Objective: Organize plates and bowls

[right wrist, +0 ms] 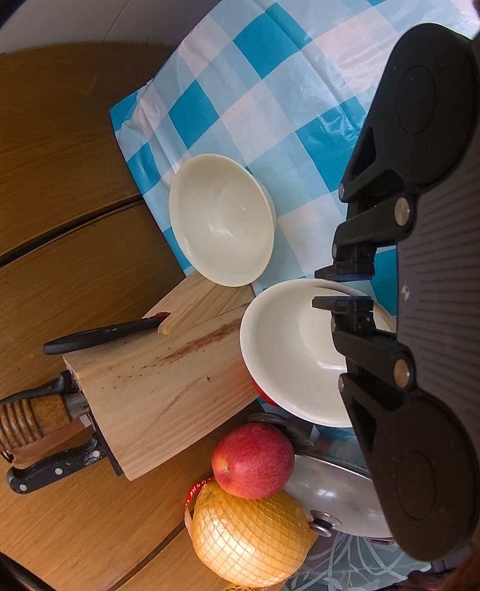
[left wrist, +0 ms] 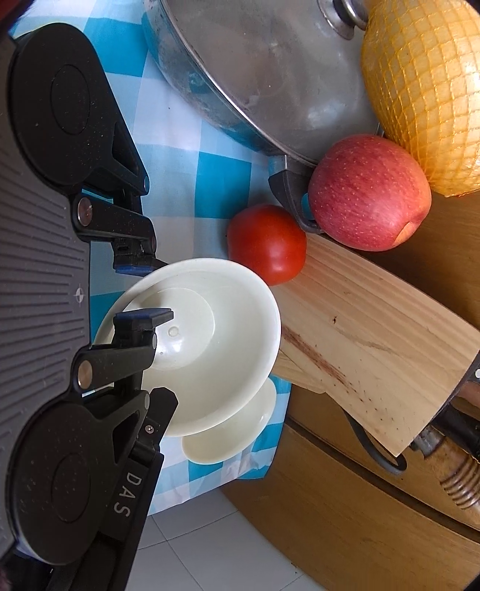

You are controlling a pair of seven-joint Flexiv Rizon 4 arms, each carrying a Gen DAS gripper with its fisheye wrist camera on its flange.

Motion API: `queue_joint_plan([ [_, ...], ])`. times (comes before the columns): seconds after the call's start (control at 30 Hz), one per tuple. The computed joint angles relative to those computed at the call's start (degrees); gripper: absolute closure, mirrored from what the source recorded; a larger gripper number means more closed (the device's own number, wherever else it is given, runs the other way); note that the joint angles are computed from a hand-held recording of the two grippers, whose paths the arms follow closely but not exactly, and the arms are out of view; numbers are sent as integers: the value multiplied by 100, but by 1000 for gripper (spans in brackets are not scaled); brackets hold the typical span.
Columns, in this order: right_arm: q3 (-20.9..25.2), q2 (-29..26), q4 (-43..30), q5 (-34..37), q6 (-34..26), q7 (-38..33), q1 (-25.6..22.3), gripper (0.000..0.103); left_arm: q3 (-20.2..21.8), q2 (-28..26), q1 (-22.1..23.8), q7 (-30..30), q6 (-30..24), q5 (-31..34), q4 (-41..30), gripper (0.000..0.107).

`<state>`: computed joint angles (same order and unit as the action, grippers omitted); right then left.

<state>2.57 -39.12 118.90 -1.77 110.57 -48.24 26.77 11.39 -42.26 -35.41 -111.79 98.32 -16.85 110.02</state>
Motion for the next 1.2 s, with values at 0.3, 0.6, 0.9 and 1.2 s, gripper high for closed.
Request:
queue_joint_plan([
  [0.3, 4, 88, 85, 6, 45, -72, 29, 93, 184, 39, -168, -29, -84, 58, 4, 80],
  [0.6, 96, 215, 239, 22, 121, -114, 23, 93, 317, 154, -308, -94, 21, 73, 202, 80],
  [0.9, 76, 375, 426, 98, 135, -169, 93, 93, 551, 221, -625, -32, 82, 3, 322, 80],
  [1.2, 171, 492, 598, 93, 189, -209, 32, 93, 506, 317, -675, 55, 169, -127, 471, 79],
])
